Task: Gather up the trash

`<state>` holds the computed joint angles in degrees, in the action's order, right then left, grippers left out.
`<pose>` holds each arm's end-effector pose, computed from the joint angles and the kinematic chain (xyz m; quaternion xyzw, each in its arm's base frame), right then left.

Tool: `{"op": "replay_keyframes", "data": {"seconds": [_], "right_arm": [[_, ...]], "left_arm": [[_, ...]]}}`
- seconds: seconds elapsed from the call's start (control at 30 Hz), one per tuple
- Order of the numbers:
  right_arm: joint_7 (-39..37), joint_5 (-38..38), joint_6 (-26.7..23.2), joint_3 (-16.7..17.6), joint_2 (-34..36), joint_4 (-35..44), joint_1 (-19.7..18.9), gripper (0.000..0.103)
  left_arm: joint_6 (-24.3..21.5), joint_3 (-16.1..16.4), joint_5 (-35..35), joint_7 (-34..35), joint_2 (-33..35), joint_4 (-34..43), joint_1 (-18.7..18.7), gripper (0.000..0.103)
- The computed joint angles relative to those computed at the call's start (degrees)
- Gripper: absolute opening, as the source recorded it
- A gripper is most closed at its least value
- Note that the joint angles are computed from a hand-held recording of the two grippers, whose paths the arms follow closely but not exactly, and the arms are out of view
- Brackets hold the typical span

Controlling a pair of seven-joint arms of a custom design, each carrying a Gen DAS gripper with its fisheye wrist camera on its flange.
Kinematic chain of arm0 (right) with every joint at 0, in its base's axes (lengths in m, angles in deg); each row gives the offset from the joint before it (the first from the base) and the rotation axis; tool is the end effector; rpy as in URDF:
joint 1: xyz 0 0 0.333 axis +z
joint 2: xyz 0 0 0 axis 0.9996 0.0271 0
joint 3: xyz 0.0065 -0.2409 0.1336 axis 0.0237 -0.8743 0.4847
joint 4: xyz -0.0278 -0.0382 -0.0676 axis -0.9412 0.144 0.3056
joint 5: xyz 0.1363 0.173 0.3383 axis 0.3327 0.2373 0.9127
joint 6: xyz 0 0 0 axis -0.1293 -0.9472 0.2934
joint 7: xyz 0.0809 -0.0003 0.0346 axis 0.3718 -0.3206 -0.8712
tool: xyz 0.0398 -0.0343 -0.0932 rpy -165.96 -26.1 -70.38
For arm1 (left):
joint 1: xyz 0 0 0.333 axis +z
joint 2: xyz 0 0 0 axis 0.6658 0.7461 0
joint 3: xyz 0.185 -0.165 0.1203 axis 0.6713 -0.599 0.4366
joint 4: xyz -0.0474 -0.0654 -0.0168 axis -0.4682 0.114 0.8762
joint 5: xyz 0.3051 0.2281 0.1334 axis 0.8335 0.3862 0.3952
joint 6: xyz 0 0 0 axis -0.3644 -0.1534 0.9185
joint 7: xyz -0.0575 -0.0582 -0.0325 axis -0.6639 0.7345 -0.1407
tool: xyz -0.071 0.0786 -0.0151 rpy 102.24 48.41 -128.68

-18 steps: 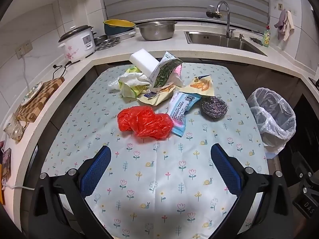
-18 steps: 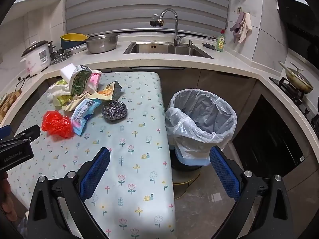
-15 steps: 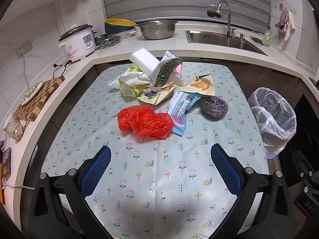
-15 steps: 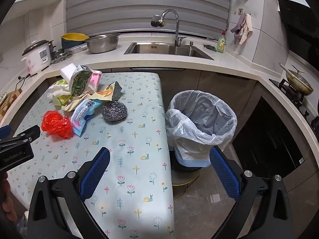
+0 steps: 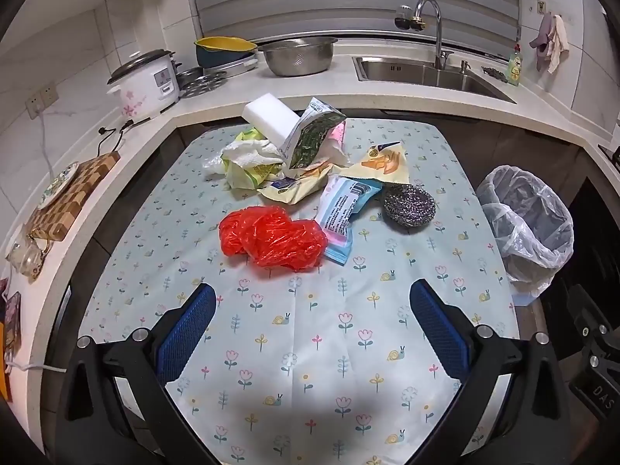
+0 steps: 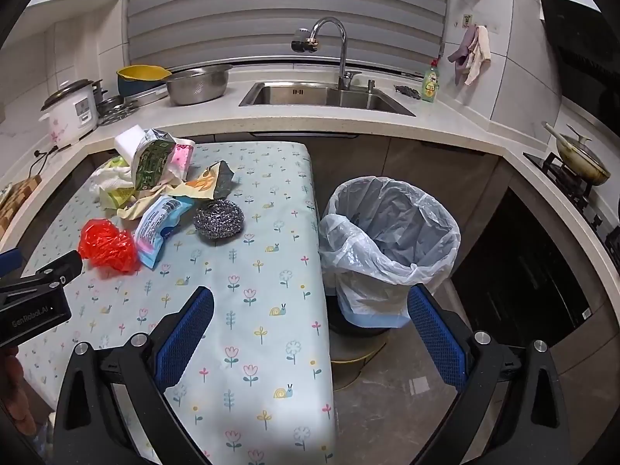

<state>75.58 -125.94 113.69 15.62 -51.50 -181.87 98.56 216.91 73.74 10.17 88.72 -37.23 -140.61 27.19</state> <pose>0.6465 0.0851 0.4627 -0.5760 0.7107 -0.3343 0.2266 0.7005 -0.2217 0.4710 -0.6252 0.6894 -0.2322 0.2828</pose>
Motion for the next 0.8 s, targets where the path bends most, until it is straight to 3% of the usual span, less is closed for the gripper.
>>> {"op": "replay_keyframes", "data": {"seconds": [0.8], "right_arm": [[-0.9, 1.5, 1.6, -0.2, -0.3, -0.6, -0.5, 0.096]], "left_arm": [[-0.1, -0.1, 0.9, -1.0, -0.9, -1.0, -0.4, 0.096]]}}
